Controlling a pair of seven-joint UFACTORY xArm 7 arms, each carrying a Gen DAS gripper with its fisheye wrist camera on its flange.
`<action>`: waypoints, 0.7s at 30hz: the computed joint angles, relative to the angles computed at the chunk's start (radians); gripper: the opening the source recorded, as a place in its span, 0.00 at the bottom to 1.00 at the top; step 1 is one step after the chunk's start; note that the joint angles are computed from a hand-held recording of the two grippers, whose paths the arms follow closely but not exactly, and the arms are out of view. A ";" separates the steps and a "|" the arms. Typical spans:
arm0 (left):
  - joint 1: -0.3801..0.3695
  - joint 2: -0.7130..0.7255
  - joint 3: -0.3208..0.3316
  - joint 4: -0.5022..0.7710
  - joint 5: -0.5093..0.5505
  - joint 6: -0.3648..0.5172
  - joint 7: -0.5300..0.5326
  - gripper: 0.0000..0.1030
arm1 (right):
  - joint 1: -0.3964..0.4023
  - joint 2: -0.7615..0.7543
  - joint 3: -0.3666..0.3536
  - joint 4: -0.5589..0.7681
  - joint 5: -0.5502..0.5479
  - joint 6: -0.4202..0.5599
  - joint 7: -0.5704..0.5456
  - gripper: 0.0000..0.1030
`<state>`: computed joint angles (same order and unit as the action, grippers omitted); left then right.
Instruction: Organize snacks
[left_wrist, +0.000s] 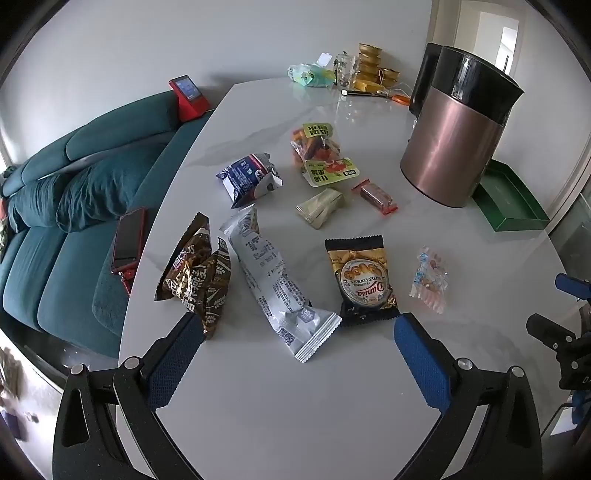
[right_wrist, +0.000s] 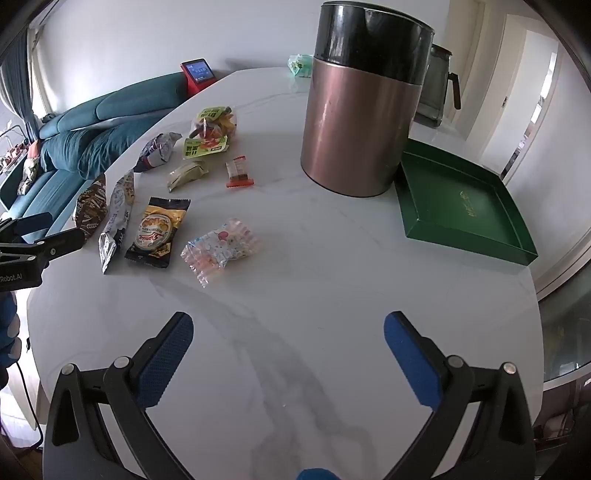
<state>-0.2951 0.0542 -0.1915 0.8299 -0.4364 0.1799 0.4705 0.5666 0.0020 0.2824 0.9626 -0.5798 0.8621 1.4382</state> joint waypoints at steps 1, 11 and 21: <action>0.000 0.000 0.000 0.000 -0.001 -0.001 0.001 0.99 | 0.000 0.001 0.000 0.000 0.000 -0.001 0.000 1.00; -0.002 0.016 -0.009 -0.004 0.020 -0.021 -0.024 0.99 | 0.007 0.018 -0.002 0.027 0.002 0.011 -0.003 1.00; 0.004 0.019 -0.015 -0.003 0.021 -0.015 -0.021 0.99 | 0.000 -0.004 -0.002 -0.004 0.006 0.000 -0.006 1.00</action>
